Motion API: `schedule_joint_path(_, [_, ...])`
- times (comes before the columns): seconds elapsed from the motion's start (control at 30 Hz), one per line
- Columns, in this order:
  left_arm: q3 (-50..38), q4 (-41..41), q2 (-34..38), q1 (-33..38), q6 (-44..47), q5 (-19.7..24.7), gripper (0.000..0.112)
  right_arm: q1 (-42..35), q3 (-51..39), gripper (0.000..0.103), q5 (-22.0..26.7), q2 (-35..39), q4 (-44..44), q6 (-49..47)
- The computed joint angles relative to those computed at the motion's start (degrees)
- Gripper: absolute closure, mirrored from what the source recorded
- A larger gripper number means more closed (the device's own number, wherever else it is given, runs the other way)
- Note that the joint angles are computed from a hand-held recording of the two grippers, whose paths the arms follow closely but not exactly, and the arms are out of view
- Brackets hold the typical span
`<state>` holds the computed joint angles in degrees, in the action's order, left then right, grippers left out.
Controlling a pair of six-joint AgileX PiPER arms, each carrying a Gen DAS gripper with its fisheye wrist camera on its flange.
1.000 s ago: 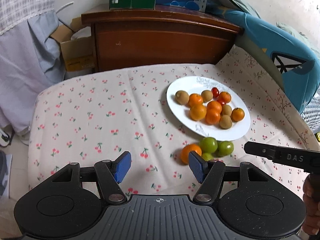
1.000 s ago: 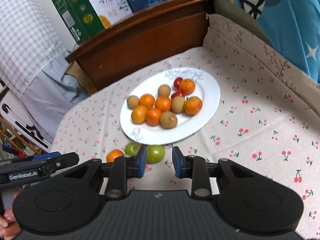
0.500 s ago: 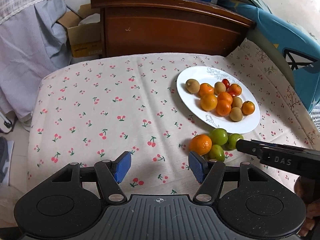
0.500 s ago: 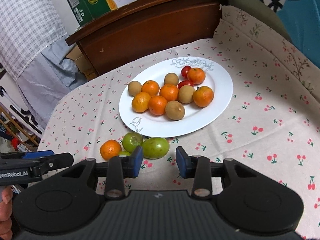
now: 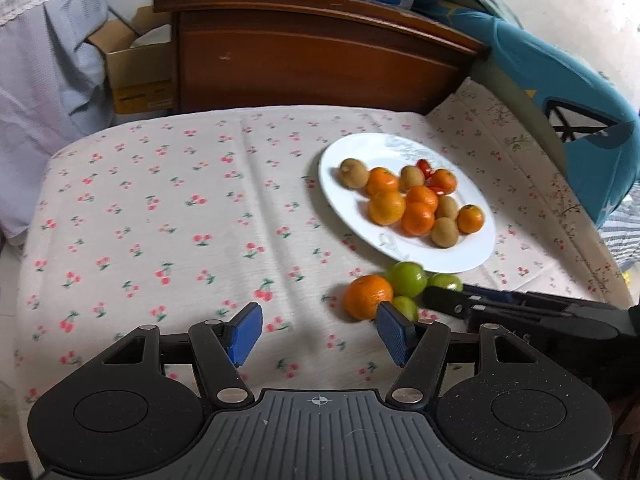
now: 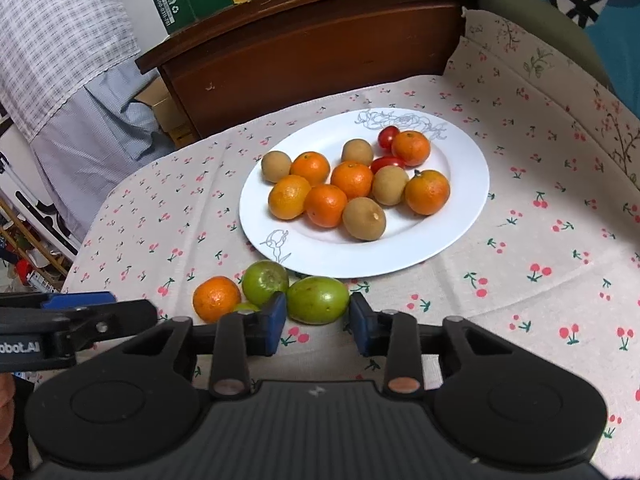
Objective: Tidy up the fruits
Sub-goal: 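Close right tool on a large green fruit while left tool closes on a mandarin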
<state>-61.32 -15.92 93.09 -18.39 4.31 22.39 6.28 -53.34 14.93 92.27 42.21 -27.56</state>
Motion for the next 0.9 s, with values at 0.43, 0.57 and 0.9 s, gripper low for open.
schedule_joint_path(0.43, [-1.82, -13.26, 4.86, -1.27, 13.94, -3.16, 0.053, -5.16, 3.49, 0.069, 4.18, -5.32, 3.16, -1.78])
schedule_joint_path(0.57, [-3.28, -16.11, 6.99, -0.87, 15.83, -2.48, 0.062, -5.77, 3.89, 0.069, 4.74, -5.66, 3.67, -2.11])
schedule_joint_path(0.9, [-4.54, -26.78, 8.98, 0.22, 24.44, -0.24, 0.068, -6.12, 3.84, 0.069, 5.62, -5.12, 5.28, -3.93])
